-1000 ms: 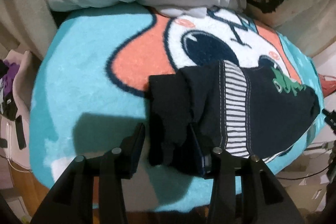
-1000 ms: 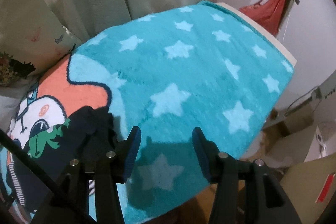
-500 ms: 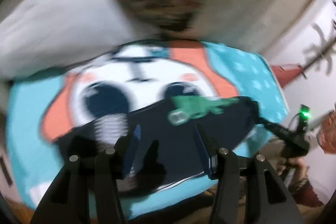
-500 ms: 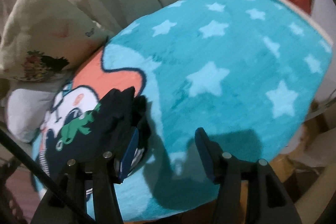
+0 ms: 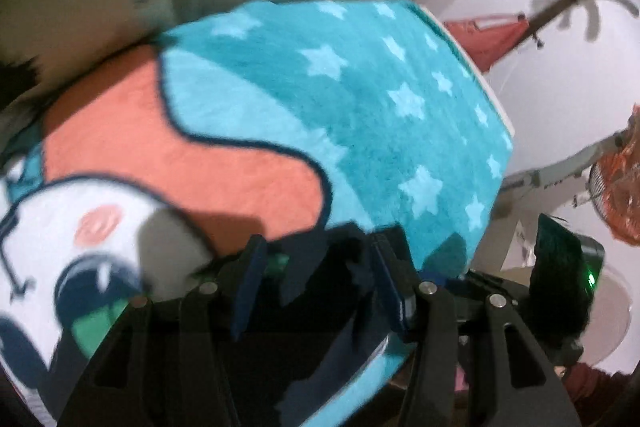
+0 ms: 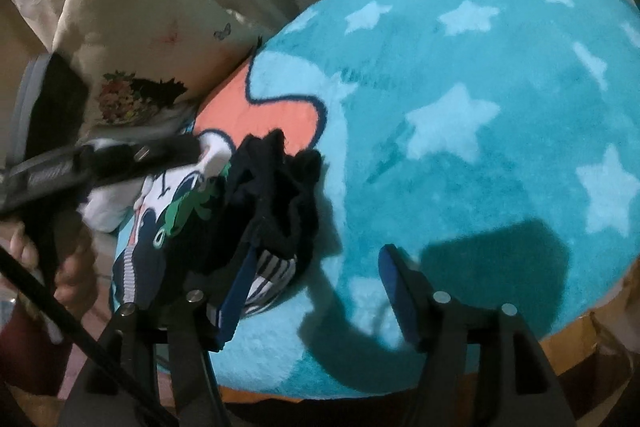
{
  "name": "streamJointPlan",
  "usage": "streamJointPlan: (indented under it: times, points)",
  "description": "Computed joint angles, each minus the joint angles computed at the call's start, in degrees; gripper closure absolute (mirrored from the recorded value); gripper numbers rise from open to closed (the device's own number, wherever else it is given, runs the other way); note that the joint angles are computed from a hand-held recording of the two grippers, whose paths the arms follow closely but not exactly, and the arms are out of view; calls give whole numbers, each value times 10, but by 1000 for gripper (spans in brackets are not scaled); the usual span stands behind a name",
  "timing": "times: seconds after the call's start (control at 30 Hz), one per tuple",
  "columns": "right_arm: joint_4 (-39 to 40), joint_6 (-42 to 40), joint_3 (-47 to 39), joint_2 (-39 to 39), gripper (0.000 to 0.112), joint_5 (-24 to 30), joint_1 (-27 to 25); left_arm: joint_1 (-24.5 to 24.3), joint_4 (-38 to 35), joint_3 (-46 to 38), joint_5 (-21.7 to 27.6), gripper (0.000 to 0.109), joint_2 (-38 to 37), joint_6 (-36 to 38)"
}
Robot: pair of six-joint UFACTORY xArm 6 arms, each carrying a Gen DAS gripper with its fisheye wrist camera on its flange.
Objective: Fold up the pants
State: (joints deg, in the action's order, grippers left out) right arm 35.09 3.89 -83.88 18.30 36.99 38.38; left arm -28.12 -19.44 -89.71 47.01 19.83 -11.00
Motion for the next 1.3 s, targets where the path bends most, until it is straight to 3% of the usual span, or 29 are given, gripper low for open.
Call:
streamJointPlan:
  times: [0.23, 0.37, 0.4, 0.43, 0.5, 0.6, 0.67, 0.87, 1.03, 1.17, 1.3]
  points:
    - [45, -81, -80, 71, 44, 20, -3, 4, -34, -165, 116, 50, 137, 62]
    - [51, -104, -103, 90, 45, 11, 0, 9, -60, -172, 128, 50, 142, 67]
    - [45, -104, -104, 91, 49, 8, 3, 9, -62, -176, 133, 62, 144, 64]
    - [33, -96, -102, 91, 52, 3, 5, 9, -67, -173, 134, 82, 143, 65]
    - [15, -88, -104, 91, 74, 1, 8, 6, -62, -161, 124, 92, 136, 62]
    - [15, -82, -130, 104, 89, 25, 8, 8, -68, -131, 102, 99, 112, 64]
    - [5, -72, -143, 108, 92, 31, 9, 10, -81, -111, 83, 100, 96, 69]
    - [-48, -27, -174, 98, 93, 32, 30, 18, -146, 35, -25, 100, -26, 105]
    - [-102, -4, -249, 125, 93, 60, 72, 44, -220, 197, -105, 100, -158, 131]
    - [-134, 10, -351, 183, 93, 110, 109, 64, -261, 319, -147, 100, -253, 136]
    - [-189, 25, -526, 291, 93, 188, 150, 93, -293, 433, -175, 99, -342, 117]
